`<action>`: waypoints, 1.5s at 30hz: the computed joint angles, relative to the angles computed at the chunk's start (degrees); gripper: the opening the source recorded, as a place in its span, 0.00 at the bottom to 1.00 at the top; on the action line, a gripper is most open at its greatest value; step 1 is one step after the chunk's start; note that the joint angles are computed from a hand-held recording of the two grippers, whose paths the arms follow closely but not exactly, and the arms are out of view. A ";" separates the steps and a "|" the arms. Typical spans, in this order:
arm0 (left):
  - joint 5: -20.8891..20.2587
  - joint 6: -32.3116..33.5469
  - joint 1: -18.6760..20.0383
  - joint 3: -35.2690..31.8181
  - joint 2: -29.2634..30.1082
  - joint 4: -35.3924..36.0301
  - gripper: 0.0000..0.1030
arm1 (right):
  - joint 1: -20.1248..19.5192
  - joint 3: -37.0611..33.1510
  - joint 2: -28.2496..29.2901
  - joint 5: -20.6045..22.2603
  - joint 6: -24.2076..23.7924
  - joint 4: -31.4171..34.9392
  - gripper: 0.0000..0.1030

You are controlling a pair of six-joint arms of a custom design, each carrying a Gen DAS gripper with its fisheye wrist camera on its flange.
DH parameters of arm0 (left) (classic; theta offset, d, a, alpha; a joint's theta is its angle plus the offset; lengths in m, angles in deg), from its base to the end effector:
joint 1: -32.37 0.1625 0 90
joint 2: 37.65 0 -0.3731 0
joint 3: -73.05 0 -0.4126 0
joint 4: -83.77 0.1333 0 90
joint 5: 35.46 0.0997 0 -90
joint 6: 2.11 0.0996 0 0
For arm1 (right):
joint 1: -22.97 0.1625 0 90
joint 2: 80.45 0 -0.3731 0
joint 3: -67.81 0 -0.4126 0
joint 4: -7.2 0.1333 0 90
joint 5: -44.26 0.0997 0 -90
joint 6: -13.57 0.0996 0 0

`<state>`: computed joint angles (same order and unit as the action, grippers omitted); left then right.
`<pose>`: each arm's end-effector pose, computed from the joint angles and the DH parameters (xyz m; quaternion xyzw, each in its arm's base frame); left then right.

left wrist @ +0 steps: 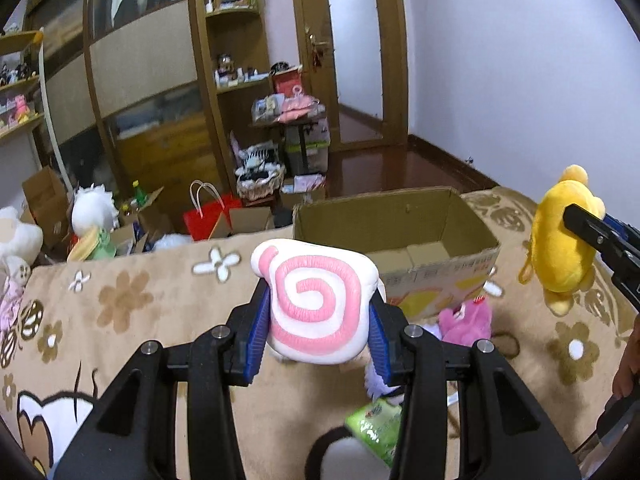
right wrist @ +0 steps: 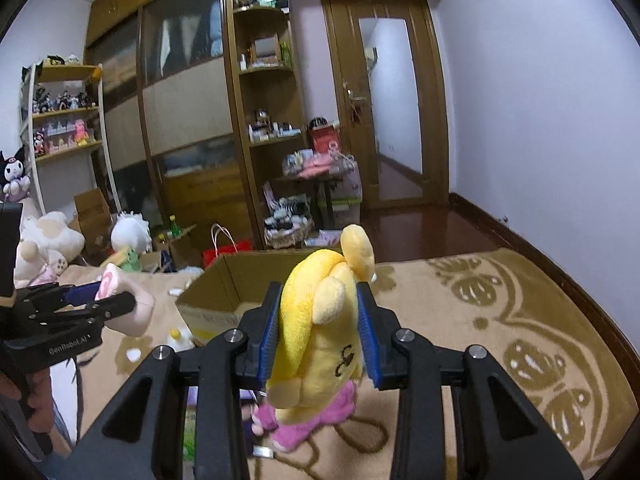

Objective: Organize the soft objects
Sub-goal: 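Lift both held toys and carry them over the open cardboard box, then open both tools to drop the dog and cushion into the box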

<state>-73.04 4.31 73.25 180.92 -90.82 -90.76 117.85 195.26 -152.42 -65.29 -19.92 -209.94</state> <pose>-0.2987 -0.5393 0.1213 0.3033 0.8201 -0.3705 0.3134 0.1396 -0.4596 0.2424 0.1687 -0.7873 0.5250 0.2759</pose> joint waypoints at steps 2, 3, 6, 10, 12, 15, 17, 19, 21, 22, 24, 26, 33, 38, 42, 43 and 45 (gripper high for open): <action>0.05 2.02 -0.13 -1.21 0.96 -1.47 0.40 | 0.41 -0.66 0.19 0.31 -0.37 0.20 0.36; 0.07 2.75 -0.22 -1.70 1.35 -2.01 0.41 | 0.72 -1.02 0.35 0.34 -0.76 0.25 0.36; -0.29 5.80 -0.20 -3.66 2.57 -4.44 0.41 | 1.39 -2.32 0.74 0.80 -2.05 0.91 0.36; -1.08 7.71 0.33 -6.82 4.26 -5.55 0.41 | 1.52 -3.94 1.00 2.20 -3.62 2.73 0.36; -1.09 9.19 0.69 -8.90 5.75 -6.11 0.41 | 1.43 -4.69 1.32 3.12 -4.13 3.35 0.36; -1.18 11.40 1.30 -12.29 8.37 -6.37 0.41 | 1.00 -6.02 2.15 4.45 -4.95 4.14 0.36; -2.16 11.44 1.98 -13.86 9.33 -5.74 0.41 | 0.68 -7.26 2.95 5.23 -5.75 4.86 0.36; -2.94 10.97 2.64 -15.46 10.45 -4.99 0.41 | 0.26 -8.71 3.97 6.08 -6.22 5.54 0.36; -3.47 11.92 3.29 -17.42 12.01 -5.27 0.41 | -0.06 -10.01 4.90 6.86 -6.33 6.17 0.36; -3.92 12.54 3.57 -18.25 12.78 -5.80 0.42 | -0.34 -10.83 5.46 7.43 -6.42 6.69 0.36; -4.87 12.99 4.21 -19.02 13.84 -7.73 0.42 | -0.78 -11.92 6.44 8.20 -6.76 7.16 0.36; -5.52 12.77 5.00 -20.18 14.80 -7.77 0.42 | -1.28 -13.03 7.50 9.02 -6.93 7.57 0.36; -5.73 10.65 7.31 -24.10 17.65 -2.96 0.42 | -4.02 -15.58 10.17 10.96 -5.88 10.76 0.37; -6.12 9.20 8.52 -25.94 19.17 2.09 0.44 | -5.78 -17.04 11.40 11.74 -4.79 13.11 0.37; -6.07 9.73 8.73 -26.15 19.90 3.94 0.49 | -7.19 -17.36 10.88 14.00 -3.70 16.31 0.39; -5.68 10.09 8.71 -26.05 20.16 3.92 0.50 | -7.38 -17.33 10.86 13.84 -3.79 16.33 0.39; -5.32 9.86 8.70 -25.90 20.40 4.80 0.53 | -7.57 -17.33 10.75 13.48 -3.64 16.80 0.41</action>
